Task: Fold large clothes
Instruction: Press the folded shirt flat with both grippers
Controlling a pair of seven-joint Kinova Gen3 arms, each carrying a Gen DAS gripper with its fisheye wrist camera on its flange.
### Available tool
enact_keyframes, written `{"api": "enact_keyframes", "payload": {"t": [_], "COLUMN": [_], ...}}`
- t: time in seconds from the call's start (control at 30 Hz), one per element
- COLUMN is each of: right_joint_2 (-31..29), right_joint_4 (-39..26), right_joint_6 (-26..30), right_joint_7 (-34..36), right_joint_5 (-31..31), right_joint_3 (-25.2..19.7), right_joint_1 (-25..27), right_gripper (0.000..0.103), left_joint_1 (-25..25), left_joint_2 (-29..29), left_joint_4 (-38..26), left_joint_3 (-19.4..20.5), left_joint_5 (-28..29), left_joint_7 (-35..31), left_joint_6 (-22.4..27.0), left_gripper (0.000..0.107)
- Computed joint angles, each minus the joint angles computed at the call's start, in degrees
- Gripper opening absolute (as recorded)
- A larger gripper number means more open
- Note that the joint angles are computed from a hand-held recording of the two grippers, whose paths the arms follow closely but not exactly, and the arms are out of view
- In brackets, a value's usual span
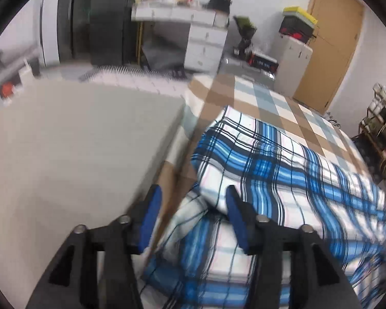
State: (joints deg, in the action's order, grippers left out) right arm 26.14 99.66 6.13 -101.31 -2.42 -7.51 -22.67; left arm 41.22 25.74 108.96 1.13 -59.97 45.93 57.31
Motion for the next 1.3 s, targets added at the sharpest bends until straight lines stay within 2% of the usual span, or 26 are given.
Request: {"api": "enact_keyframes", "payload": {"t": [0.07,0.17,0.23,0.27,0.33,0.4,0.47,0.53,0.6,0.67,0.8,0.87,0.97,1.1,1.13,1.23,1.3], "right_joint_2": [-2.06,-2.07,-0.71,0.41,3.79,6.42,8.47,10.04,12.66,14.17,16.41,18.63,22.54,27.01,28.34,32.10,34.70], "right_joint_4": [3.50,3.54,1.71,0.13,-4.58,-9.01,-12.96,-16.21,-19.61,-21.21,-24.76,-29.27,-37.22,-47.84,-50.50,-58.46,-63.77], "right_joint_6": [-4.34,-5.73,-4.75,-3.56,0.12,4.78,9.02,13.68,17.70,18.28,19.46,22.12,26.61,33.69,34.67,38.32,40.37], "right_joint_7": [-0.52,2.87,5.45,6.83,11.31,12.86,10.72,7.06,6.61,9.09,8.28,6.55,5.47,5.92,6.42,7.81,8.51], "right_joint_5": [1.91,3.09,4.02,4.50,3.59,4.02,6.58,7.95,5.70,3.78,5.54,6.20,6.09,6.40,6.43,5.50,4.88], "right_joint_3": [0.21,-6.49,-11.80,-14.42,-17.98,-17.29,-12.84,-7.53,-4.37,-2.99,1.80,3.54,3.48,4.02,3.80,3.96,4.31], "right_joint_1": [-1.00,2.39,4.91,5.97,6.03,3.32,-1.83,-6.41,-8.41,-8.95,-12.90,-14.08,-13.60,-14.24,-14.03,-13.74,-13.77], "right_gripper": [0.055,0.061,0.062,0.062,0.062,0.063,0.063,0.063,0.063,0.067,0.074,0.075,0.075,0.075,0.075,0.076,0.076], "left_joint_1": [4.35,7.70,5.62,3.19,-2.12,-7.43,-12.74,-18.03,-21.17,-20.85,-15.67,-13.66,-10.39,-4.99,-4.37,-4.48,-2.53], "left_joint_2": [0.47,0.27,-0.42,-0.63,0.31,3.25,6.42,8.99,10.00,10.97,11.89,12.66,13.67,15.39,16.02,16.89,17.19], "left_joint_4": [0.30,-0.04,-0.95,-1.84,-3.70,-6.77,-9.34,-11.86,-13.20,-14.55,-18.45,-20.67,-22.89,-25.61,-26.71,-28.41,-28.07], "left_joint_3": [-1.28,-3.47,-1.88,0.28,4.91,10.18,15.07,19.99,21.39,18.56,8.11,2.85,-4.85,-14.49,-16.09,-17.41,-20.69], "left_joint_5": [-1.19,-3.84,-7.52,-9.85,-14.45,-16.53,-16.82,-13.39,-8.73,-4.07,5.02,9.68,16.67,25.99,28.26,30.95,33.85], "left_joint_7": [2.15,0.90,-2.70,-5.04,-9.70,-14.36,-19.02,-23.68,-28.17,-31.71,-39.54,-44.11,-49.78,-56.68,-58.44,-61.08,-62.55], "left_joint_6": [1.10,-0.73,-2.62,-3.97,-6.28,-5.68,-5.78,-5.14,-7.31,-9.70,-12.91,-14.76,-17.79,-19.17,-19.02,-18.59,-19.68], "left_gripper": [0.050,0.050,0.054,0.061,0.067,0.067,0.067,0.067,0.067,0.067,0.067,0.067,0.068,0.068,0.068,0.068,0.068]}}
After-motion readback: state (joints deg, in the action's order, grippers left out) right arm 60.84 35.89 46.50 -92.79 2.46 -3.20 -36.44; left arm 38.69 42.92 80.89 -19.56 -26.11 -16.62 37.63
